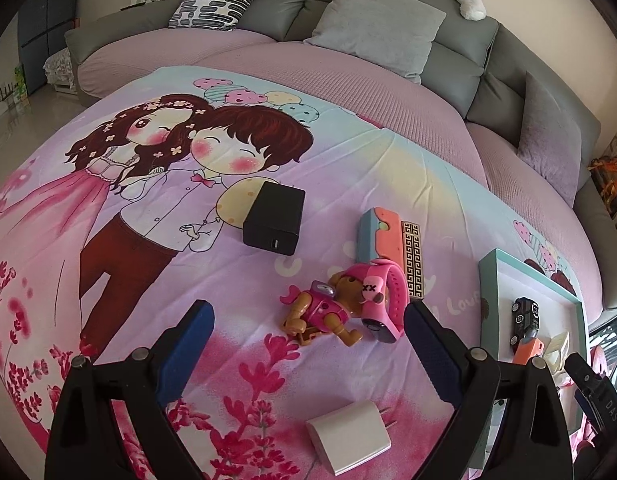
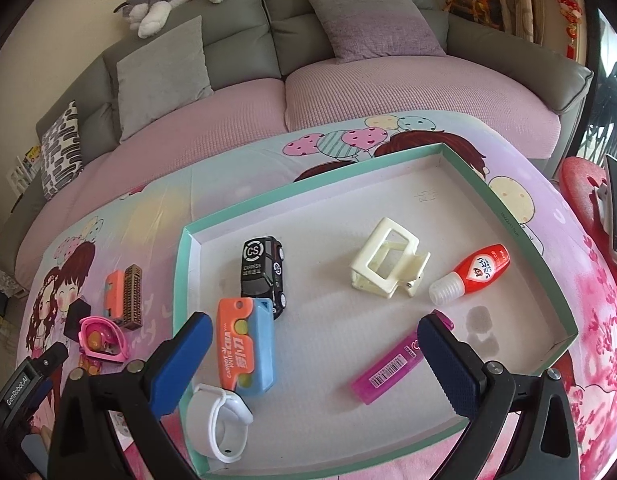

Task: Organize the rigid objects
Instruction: 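Withdraw both tools from the tray toward the items on the bed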

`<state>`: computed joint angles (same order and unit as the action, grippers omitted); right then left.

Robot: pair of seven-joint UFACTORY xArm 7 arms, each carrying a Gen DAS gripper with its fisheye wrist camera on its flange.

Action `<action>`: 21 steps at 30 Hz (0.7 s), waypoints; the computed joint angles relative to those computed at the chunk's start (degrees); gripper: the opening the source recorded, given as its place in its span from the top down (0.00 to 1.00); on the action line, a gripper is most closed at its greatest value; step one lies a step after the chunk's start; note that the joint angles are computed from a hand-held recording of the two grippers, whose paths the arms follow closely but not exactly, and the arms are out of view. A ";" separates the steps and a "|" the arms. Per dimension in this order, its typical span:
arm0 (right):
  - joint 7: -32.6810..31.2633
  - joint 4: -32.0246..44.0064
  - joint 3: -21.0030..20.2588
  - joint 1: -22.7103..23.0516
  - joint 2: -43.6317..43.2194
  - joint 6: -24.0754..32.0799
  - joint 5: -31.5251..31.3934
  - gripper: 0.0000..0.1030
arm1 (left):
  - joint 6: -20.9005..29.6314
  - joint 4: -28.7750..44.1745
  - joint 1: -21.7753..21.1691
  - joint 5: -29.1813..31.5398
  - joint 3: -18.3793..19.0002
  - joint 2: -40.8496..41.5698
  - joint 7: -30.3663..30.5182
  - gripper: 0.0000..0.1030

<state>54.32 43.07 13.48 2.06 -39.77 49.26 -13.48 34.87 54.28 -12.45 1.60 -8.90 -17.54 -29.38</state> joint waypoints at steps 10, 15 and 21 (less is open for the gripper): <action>-1.82 3.95 1.94 2.87 3.21 -1.75 -0.11 0.00 | 4.88 0.16 0.09 -3.03 1.70 -1.37 3.10 0.07; -2.32 5.62 2.57 4.38 4.65 -1.88 0.17 0.00 | 6.76 0.17 -0.10 -4.97 2.51 -2.24 5.73 0.07; -3.29 6.42 2.25 6.16 5.71 -3.34 1.28 0.00 | 8.95 0.18 0.23 -6.26 2.98 -3.34 7.91 0.07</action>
<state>51.03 49.48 15.73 8.22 -34.05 45.92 -12.20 43.81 54.46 -12.22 -4.66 -5.92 -20.88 -21.46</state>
